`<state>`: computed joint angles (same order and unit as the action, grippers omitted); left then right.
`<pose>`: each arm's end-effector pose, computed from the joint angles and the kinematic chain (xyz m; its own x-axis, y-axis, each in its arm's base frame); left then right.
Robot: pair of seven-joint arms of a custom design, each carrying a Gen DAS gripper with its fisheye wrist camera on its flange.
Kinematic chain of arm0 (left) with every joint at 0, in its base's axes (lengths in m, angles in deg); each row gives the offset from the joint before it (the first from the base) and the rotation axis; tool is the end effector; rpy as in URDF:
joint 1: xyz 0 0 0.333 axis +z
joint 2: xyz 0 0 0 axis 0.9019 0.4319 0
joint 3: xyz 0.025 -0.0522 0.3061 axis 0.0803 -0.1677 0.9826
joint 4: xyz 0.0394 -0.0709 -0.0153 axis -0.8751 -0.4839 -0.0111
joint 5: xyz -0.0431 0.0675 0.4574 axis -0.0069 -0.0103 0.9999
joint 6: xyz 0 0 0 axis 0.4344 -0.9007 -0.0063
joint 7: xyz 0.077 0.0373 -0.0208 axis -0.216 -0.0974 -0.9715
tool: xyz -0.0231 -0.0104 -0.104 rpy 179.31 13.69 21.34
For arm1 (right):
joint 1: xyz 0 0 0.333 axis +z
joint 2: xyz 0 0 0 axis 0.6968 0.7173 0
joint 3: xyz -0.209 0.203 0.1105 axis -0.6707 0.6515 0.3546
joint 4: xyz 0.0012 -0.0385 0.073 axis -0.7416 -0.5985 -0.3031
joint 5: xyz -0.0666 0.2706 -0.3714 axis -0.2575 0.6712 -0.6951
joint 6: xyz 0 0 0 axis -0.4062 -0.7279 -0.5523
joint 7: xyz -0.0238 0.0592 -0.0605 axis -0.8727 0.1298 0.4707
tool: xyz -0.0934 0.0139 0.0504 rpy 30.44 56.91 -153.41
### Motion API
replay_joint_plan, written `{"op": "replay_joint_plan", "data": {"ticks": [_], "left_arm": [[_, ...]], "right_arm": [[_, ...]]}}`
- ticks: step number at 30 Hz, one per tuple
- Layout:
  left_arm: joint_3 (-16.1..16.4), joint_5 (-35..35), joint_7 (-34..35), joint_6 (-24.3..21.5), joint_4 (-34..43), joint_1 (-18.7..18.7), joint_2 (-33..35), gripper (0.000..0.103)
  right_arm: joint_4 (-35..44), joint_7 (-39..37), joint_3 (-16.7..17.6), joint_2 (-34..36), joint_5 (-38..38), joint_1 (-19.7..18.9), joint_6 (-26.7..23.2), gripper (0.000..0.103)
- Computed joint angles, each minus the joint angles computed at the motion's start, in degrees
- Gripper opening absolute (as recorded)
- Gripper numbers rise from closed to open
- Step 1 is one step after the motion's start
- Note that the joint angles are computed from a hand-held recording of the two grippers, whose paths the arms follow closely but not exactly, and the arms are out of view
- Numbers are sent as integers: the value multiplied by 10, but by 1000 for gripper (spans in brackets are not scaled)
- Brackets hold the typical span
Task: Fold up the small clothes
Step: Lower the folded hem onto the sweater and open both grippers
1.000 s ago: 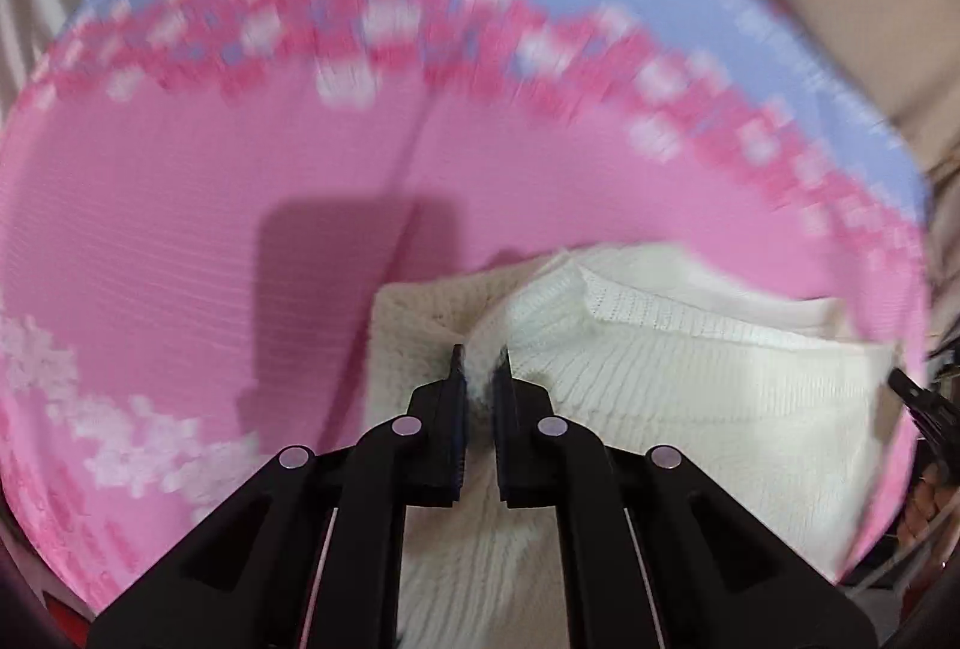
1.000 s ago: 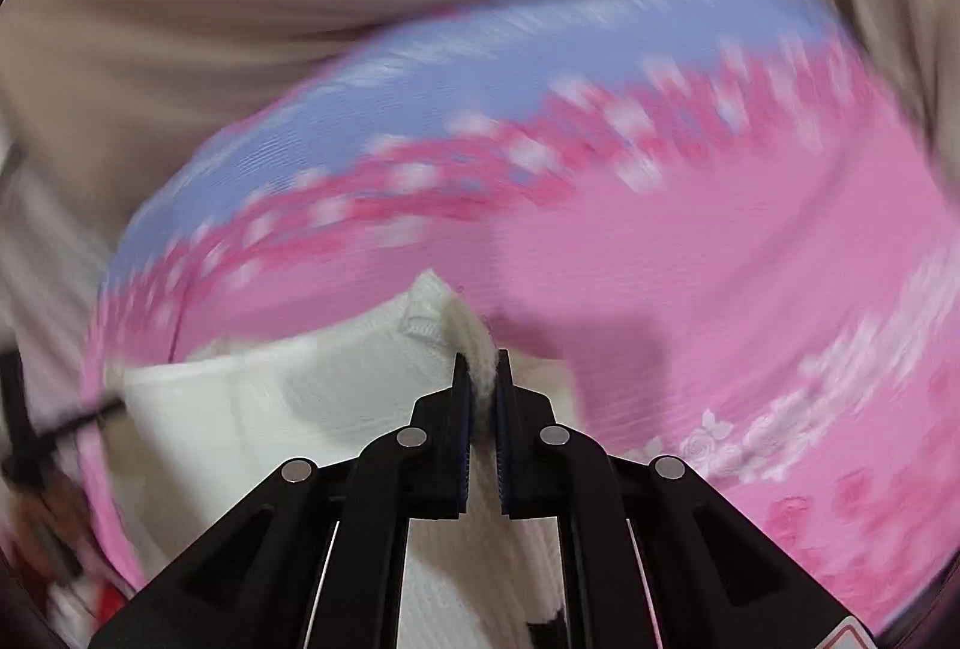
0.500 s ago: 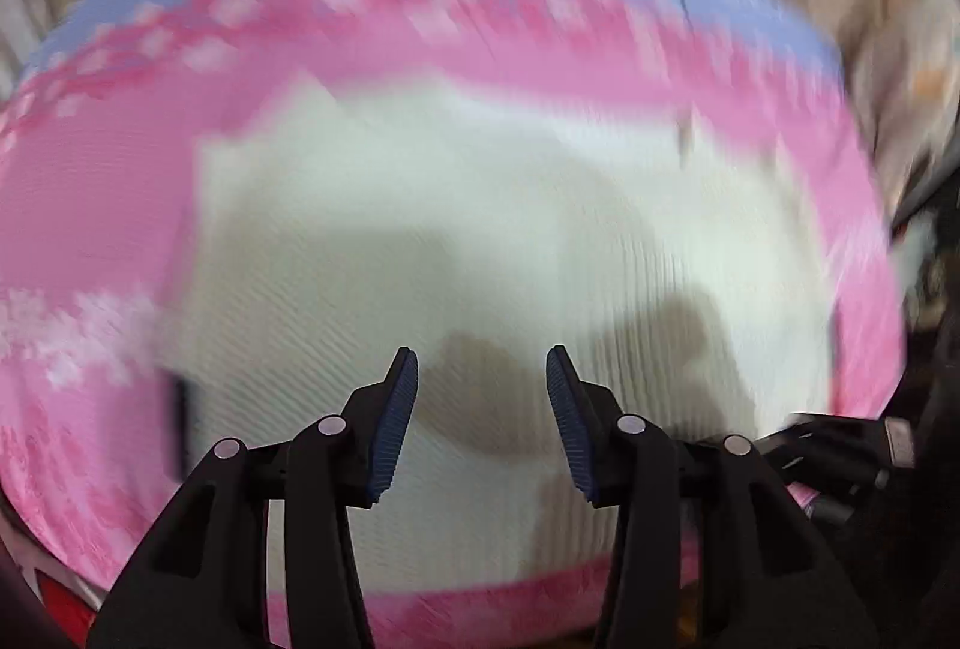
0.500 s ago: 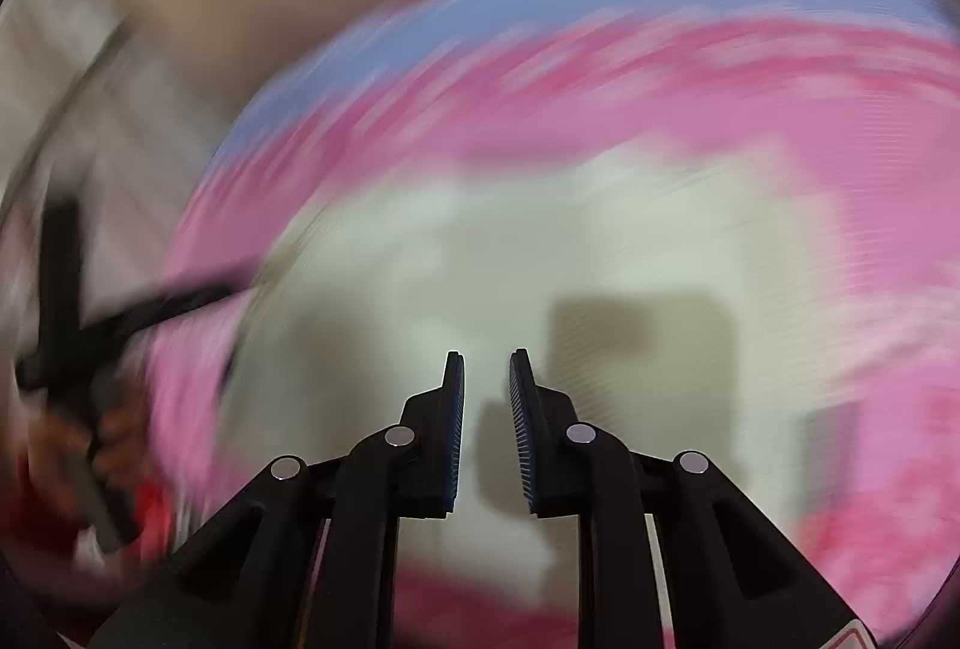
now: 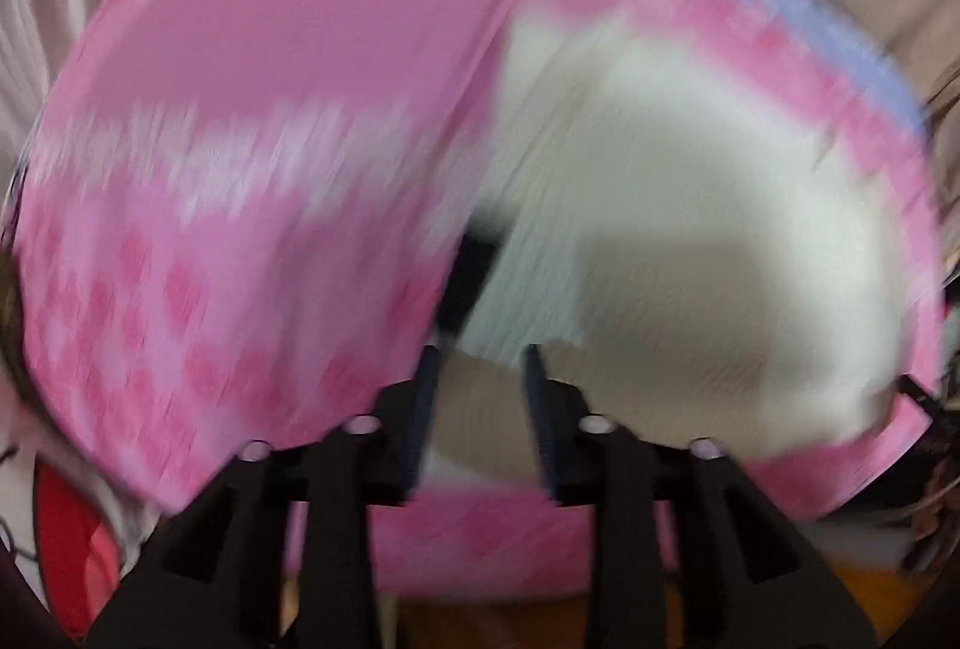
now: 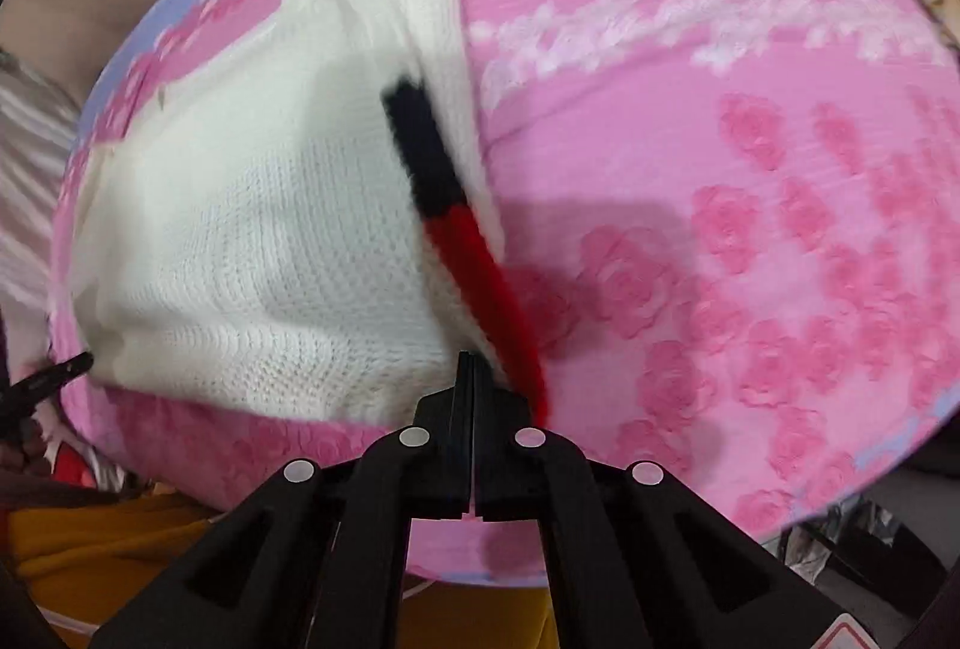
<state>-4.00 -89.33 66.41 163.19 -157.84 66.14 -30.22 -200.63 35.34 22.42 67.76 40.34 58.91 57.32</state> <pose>0.5051 0.0112 0.3696 0.3521 -0.9244 0.1469 -0.8650 -0.3813 -0.3263 0.5608 0.1810 0.3337 0.1021 -0.9731 -0.2066 -0.9682 -0.0496 -0.2451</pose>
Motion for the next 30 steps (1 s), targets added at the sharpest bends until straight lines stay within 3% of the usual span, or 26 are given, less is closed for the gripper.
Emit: {"op": "replay_joint_plan", "data": {"ticks": [1,2,4,6,8,9,10,11,12,13,15,17,18,19,21,23,25,26,28,30], "left_arm": [[-11,13,-18,28,25,5,19,66],[-25,41,-46,43,47,16,38,73],[-37,78,-75,64,94,22,83,77],[-44,126,-115,51,154,30,151,79],[-38,145,-147,6,198,34,203,77],[-35,124,-141,-4,207,35,215,62],[-34,88,-113,-7,207,38,215,36],[-33,52,-81,-6,203,41,213,27],[-31,36,-68,12,187,43,199,16],[-30,32,-63,33,170,43,182,6],[-26,48,-76,38,155,44,167,6],[-22,48,-83,26,172,46,191,6],[-22,48,-86,18,185,46,207,6],[-22,82,-106,20,192,46,217,6],[-25,95,-106,-1,199,44,210,8],[-26,74,-90,8,174,44,172,10],[-28,101,-112,37,132,44,121,12],[-29,99,-104,49,112,37,96,13],[-23,56,-51,51,97,8,80,13],[-20,-6,15,33,100,-29,91,14]], "right_arm": [[4,3,3,0,-6,3,24,13],[21,8,8,10,-11,7,54,17],[68,7,9,45,-4,12,83,47],[150,27,6,118,-23,19,93,51],[229,86,-16,188,-90,43,71,51],[258,110,-27,214,-114,53,56,51],[276,123,-34,227,-127,58,39,44],[288,111,-27,239,-118,53,34,30],[279,91,-16,230,-96,37,33,9],[258,74,-4,210,-65,26,64,8],[209,24,19,170,4,1,121,7],[189,22,16,157,34,-3,138,7],[199,34,6,169,24,1,119,7],[225,61,-11,197,-2,8,68,7],[237,45,-1,218,27,-8,47,5],[210,52,2,189,47,-10,70,8],[161,58,2,144,59,-6,122,18],[142,62,0,123,51,-2,136,18],[112,-24,28,86,114,-14,131,18],[112,-120,47,78,195,-12,91,17]]}}
